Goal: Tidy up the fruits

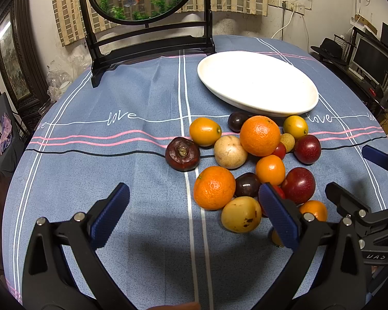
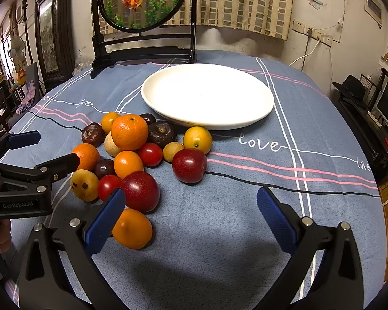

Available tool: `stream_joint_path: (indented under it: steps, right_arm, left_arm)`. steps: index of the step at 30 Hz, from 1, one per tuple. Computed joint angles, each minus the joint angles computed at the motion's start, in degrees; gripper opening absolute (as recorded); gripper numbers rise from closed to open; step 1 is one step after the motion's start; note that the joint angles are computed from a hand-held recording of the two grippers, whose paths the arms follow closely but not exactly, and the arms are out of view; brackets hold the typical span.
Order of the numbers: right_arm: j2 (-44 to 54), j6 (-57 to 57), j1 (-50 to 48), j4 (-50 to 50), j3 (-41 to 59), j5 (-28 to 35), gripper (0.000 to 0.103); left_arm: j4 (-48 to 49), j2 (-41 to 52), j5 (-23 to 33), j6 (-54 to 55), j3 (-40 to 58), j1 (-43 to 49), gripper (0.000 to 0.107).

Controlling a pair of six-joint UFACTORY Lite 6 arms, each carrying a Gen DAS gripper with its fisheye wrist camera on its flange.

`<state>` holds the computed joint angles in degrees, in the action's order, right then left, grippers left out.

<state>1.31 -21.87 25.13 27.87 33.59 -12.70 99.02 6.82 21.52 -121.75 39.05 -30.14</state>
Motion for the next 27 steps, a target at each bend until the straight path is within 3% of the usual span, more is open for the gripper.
stream_joint_path:
  steps: [3,27]
  right_arm:
    - [2.26,3.06,0.59,-2.52,0.01,-2.14,0.102]
    - [2.61,2.72,0.90,-1.96,0.07,-2.35,0.102]
  left_arm:
    - [-0.01,0.04,0.01,0.02,0.02,-0.02,0.101]
    - [-0.27,0.07,0.02,0.29,0.09,-0.02,0.101]
